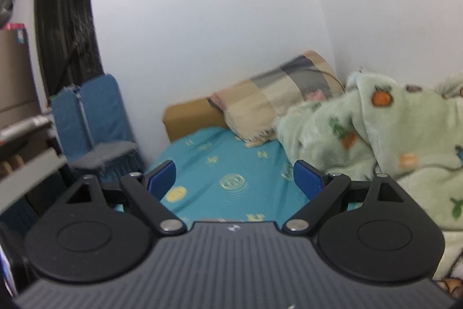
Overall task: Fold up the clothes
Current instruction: 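Move both grippers toward the crumpled tan T-shirt on the bed, then grasp the tan T-shirt with the left gripper and lift it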
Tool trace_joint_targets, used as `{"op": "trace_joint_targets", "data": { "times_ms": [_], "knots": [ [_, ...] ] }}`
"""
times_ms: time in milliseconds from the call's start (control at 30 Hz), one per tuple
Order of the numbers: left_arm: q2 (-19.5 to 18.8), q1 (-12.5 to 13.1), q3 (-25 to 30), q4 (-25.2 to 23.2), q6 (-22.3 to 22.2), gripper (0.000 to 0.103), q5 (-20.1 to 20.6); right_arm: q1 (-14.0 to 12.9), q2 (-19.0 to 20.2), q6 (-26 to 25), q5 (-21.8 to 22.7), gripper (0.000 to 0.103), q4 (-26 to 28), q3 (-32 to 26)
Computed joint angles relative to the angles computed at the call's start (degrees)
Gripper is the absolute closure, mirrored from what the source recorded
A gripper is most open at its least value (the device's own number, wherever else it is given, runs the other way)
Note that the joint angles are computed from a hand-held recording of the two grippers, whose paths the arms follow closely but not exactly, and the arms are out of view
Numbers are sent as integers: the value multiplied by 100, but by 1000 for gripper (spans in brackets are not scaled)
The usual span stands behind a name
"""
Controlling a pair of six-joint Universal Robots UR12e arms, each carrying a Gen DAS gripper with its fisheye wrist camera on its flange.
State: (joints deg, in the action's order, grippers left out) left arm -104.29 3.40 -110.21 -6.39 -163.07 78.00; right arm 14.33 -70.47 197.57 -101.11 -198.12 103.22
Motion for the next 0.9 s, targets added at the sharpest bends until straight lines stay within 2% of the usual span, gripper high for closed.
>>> {"op": "trace_joint_targets", "data": {
  "times_ms": [167, 267, 300, 367, 400, 467, 533, 633, 767, 900],
  "knots": [
    [-426, 18, 193, -101, 198, 14, -122, -82, 255, 144, -277, 13, 383, 40],
    [-664, 30, 323, -19, 251, 18, -169, -157, 415, 249, -192, 14, 631, -62],
    [-724, 25, 354, 7, 347, 21, -132, -159, 476, 245, -204, 14, 702, -122],
    [-845, 17, 416, 58, 541, 34, -56, -172, 582, 267, -160, 14, 847, -236],
    [-892, 24, 448, 61, 595, 45, -49, -174, 621, 271, -97, 14, 865, -269],
    [-894, 116, 517, -85, 413, 61, -244, -164, 693, 153, -11, 14, 889, -324],
    [-900, 206, 589, -230, 233, 90, -440, -145, 755, -57, 48, 14, 911, -367],
    [-785, 416, 572, -103, -309, 95, -971, -135, 789, -301, 261, 14, 1021, -404],
    [-609, 713, 525, 292, -1246, 96, -1722, -54, 831, -1002, 542, 14, 1079, -449],
    [-410, 905, 369, 511, -1684, 97, -2114, 58, 876, -1621, 804, 14, 1019, -460]
  ]
}}
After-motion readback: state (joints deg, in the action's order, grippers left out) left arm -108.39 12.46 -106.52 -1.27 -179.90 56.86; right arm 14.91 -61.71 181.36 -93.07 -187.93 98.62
